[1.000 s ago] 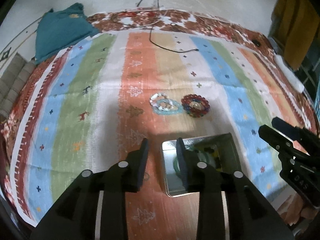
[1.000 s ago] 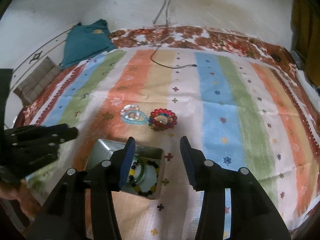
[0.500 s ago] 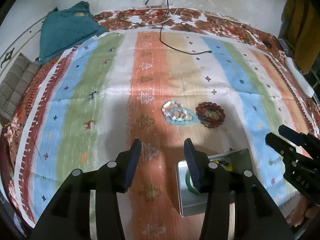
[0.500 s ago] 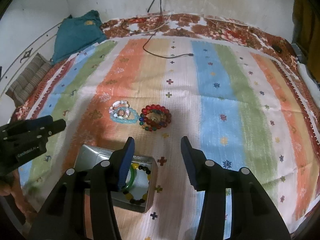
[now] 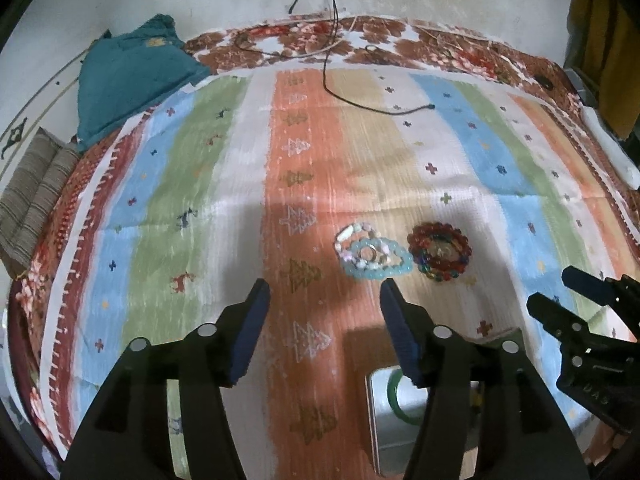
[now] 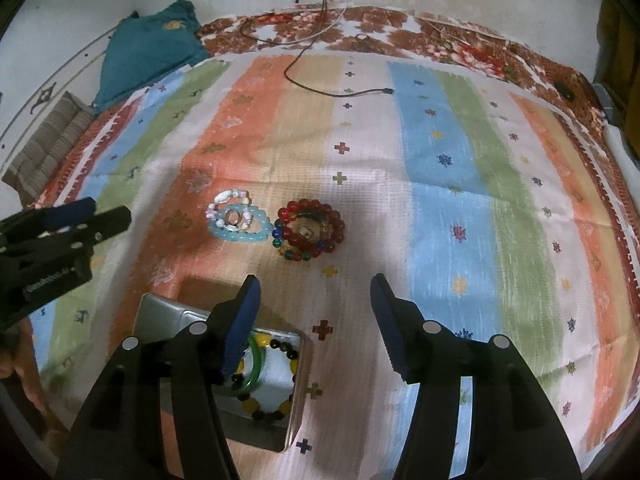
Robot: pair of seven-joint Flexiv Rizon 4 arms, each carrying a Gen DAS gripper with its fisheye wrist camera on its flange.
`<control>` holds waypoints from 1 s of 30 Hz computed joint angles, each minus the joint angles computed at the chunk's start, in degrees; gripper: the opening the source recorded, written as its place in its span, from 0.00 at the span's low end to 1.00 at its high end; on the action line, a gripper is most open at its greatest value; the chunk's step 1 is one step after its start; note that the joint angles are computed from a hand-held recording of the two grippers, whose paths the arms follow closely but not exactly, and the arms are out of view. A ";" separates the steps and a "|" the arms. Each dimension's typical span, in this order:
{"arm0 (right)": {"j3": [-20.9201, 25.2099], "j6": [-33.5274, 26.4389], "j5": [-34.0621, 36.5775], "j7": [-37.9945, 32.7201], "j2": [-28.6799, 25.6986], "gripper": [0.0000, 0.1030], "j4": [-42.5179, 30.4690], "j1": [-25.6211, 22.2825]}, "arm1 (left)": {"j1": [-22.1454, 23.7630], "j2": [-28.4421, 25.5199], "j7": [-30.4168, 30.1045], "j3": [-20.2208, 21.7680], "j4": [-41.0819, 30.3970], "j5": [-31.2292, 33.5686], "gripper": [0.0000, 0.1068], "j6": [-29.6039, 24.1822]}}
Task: Organize jewelry
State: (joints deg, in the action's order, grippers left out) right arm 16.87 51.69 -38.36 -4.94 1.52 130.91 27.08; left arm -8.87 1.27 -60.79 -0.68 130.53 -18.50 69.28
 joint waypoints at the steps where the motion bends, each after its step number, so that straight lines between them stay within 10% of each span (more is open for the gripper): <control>1: -0.15 -0.03 0.15 -0.32 -0.37 0.56 -0.22 -0.06 | 0.08 -0.48 -0.23 -0.07 -0.40 -0.04 0.56 0.01; 30: -4.14 3.77 5.54 -8.42 -9.13 0.56 -4.15 -1.32 | 1.19 -12.92 -5.16 -1.33 -10.72 7.51 0.56 -2.74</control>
